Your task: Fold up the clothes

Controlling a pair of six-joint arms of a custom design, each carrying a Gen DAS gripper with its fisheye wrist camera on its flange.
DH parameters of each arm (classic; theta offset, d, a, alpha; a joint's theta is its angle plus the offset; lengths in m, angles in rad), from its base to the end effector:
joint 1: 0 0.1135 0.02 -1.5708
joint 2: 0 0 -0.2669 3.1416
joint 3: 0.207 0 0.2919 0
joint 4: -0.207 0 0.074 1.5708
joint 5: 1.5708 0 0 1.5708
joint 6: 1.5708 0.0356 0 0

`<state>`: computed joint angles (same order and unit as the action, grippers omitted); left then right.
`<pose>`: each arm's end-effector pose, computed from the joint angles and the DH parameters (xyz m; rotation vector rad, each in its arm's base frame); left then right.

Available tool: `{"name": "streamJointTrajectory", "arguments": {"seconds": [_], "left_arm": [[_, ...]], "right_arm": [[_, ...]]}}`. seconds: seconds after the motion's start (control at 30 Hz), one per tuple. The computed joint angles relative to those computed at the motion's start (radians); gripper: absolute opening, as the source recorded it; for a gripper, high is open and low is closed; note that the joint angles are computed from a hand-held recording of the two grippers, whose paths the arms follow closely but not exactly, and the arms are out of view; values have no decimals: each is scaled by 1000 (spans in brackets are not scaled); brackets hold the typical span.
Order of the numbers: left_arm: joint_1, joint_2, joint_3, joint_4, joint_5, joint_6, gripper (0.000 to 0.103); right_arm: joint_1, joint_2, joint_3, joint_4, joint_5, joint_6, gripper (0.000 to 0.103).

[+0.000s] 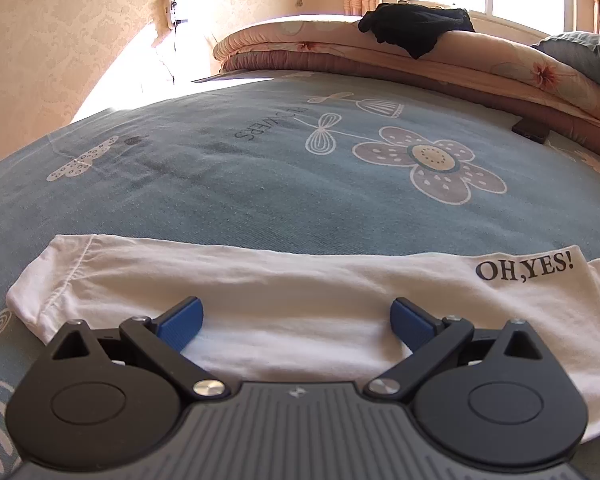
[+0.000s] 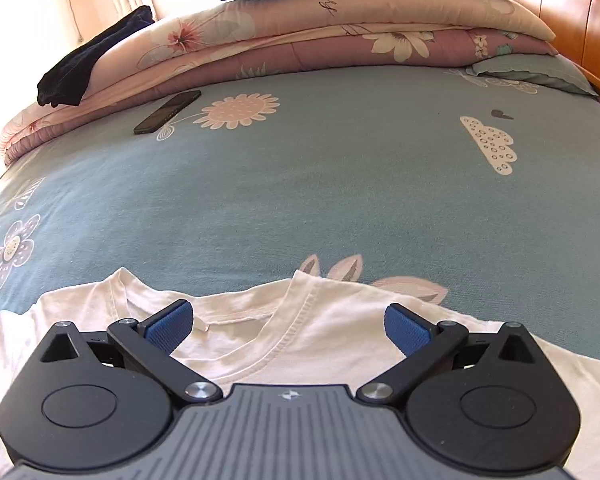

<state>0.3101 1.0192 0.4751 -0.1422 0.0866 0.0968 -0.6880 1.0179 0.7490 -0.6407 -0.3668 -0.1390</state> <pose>0.2298 0.0704 0.1749 -0.1941 2.2484 0.1201 0.1912 -0.1406 0.2379 0.5026 2.3472 0.0765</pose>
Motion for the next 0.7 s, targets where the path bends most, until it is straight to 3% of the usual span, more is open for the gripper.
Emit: {"name": "streamJointTrajectory", "arguments": {"seconds": [0.23, 0.37, 0.47, 0.7], "left_arm": [[-7, 4, 0, 6, -10, -3, 101], [-7, 8, 2, 9, -10, -4, 101], [-2, 7, 3, 6, -6, 1, 101], [37, -34, 12, -11, -11, 3, 101]], "right_arm": [[8, 154, -34, 190, 12, 75, 103], [54, 180, -22, 258, 80, 74, 103], [92, 116, -7, 202, 83, 85, 103], [297, -144, 41, -65, -111, 90, 103]]}}
